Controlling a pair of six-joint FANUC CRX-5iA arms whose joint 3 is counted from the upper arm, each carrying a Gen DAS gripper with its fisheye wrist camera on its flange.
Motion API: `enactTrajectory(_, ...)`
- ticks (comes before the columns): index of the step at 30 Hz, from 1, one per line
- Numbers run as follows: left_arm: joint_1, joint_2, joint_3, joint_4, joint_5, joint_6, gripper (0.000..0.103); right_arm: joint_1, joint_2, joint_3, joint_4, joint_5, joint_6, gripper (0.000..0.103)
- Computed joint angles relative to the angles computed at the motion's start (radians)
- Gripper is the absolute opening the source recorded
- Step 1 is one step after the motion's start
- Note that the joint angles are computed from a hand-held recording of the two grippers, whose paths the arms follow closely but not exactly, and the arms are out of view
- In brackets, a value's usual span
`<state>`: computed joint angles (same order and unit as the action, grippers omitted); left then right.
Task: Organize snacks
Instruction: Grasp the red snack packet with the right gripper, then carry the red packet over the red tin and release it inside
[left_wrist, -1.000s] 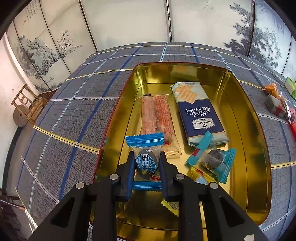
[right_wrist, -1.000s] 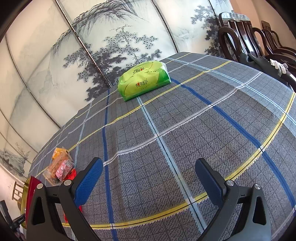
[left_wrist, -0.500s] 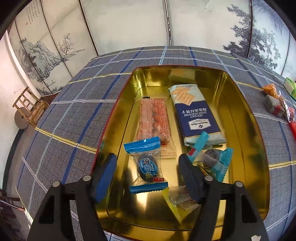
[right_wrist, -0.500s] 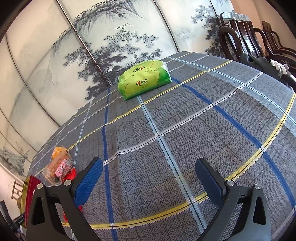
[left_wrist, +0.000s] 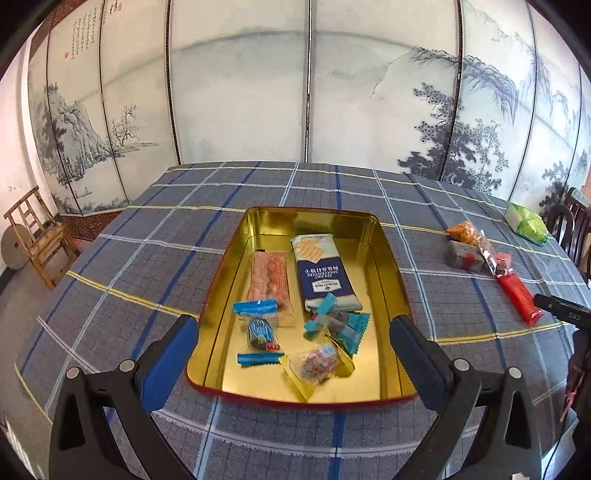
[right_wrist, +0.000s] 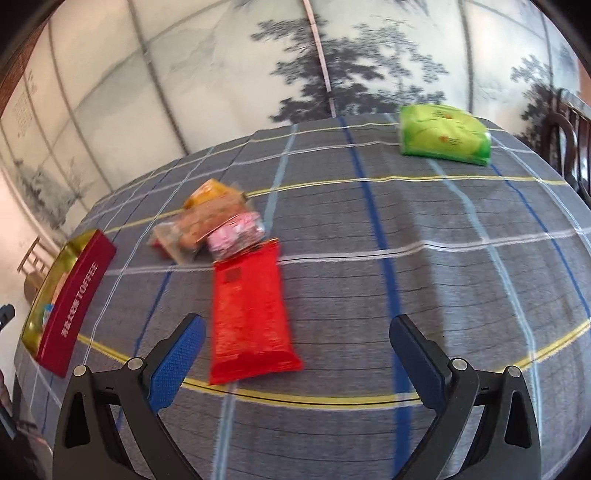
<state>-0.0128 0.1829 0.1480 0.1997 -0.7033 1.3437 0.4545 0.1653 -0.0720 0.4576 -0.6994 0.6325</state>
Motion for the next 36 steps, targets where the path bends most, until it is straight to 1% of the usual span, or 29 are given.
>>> enactTrajectory(2,0.005,-0.029,-0.049,0.03,0.014,-0.03,0.103,0.017,0.053,0.077,-0.042,-0.064,0.079,0.1)
enactTrajectory(5,0.014,-0.07,-0.12,0.09,0.035,-0.082,0.103,0.026,0.105,0.144,-0.066,-0.125,0.142,0.098)
enactTrajectory(7,0.024,-0.09,-0.159,0.131,0.037,-0.106,0.103,0.033,0.117,0.143,-0.026,-0.142,0.14,0.093)
enactTrajectory(8,0.028,-0.099,-0.178,0.154,0.039,-0.122,0.103,0.038,0.117,0.135,0.006,-0.152,0.129,0.083)
enactTrajectory(9,0.032,-0.105,-0.192,0.172,0.038,-0.139,0.103,0.039,0.113,0.127,0.023,-0.152,0.128,0.07)
enactTrajectory(10,0.032,-0.111,-0.204,0.181,0.04,-0.149,0.103,0.034,0.109,0.129,0.017,-0.154,0.138,0.062)
enactTrajectory(11,0.033,-0.118,-0.217,0.187,0.046,-0.157,0.103,0.026,0.104,0.133,-0.002,-0.158,0.158,0.052)
enactTrajectory(12,0.033,-0.122,-0.225,0.191,0.048,-0.161,0.103,0.022,0.102,0.137,-0.012,-0.166,0.179,0.05)
enactTrajectory(13,0.034,-0.123,-0.23,0.201,0.043,-0.165,0.103,0.021,0.104,0.142,-0.009,-0.178,0.197,0.05)
enactTrajectory(16,0.033,-0.127,-0.242,0.222,0.039,-0.165,0.103,0.019,0.096,0.131,-0.004,-0.172,0.236,0.049)
enactTrajectory(17,0.032,-0.131,-0.249,0.232,0.042,-0.168,0.103,0.02,0.091,0.122,0.005,-0.169,0.234,0.047)
enactTrajectory(20,0.028,-0.15,-0.273,0.253,0.058,-0.186,0.102,0.028,0.059,0.066,0.065,-0.145,0.192,0.045)
enactTrajectory(22,0.023,-0.16,-0.28,0.248,0.063,-0.19,0.103,0.028,0.02,0.028,0.077,-0.117,0.154,0.044)
enactTrajectory(24,0.02,-0.162,-0.281,0.245,0.061,-0.193,0.102,0.035,-0.02,-0.012,0.126,-0.094,0.103,0.044)
enactTrajectory(28,0.013,-0.163,-0.281,0.25,0.06,-0.185,0.102,0.049,-0.049,-0.022,0.2,-0.096,0.047,0.044)
enactTrajectory(31,0.005,-0.175,-0.283,0.223,0.072,-0.14,0.102,0.056,-0.031,0.001,0.263,-0.117,-0.005,0.044)
enactTrajectory(32,0.003,-0.179,-0.281,0.205,0.073,-0.119,0.102,0.055,-0.018,0.022,0.261,-0.126,-0.011,0.044)
enactTrajectory(35,-0.005,-0.198,-0.272,0.093,0.076,0.001,0.102,0.061,0.024,0.066,0.314,-0.141,-0.062,0.044)
enactTrajectory(36,-0.003,-0.202,-0.274,0.083,0.07,0.019,0.102,0.062,0.04,0.085,0.32,-0.143,-0.074,0.044)
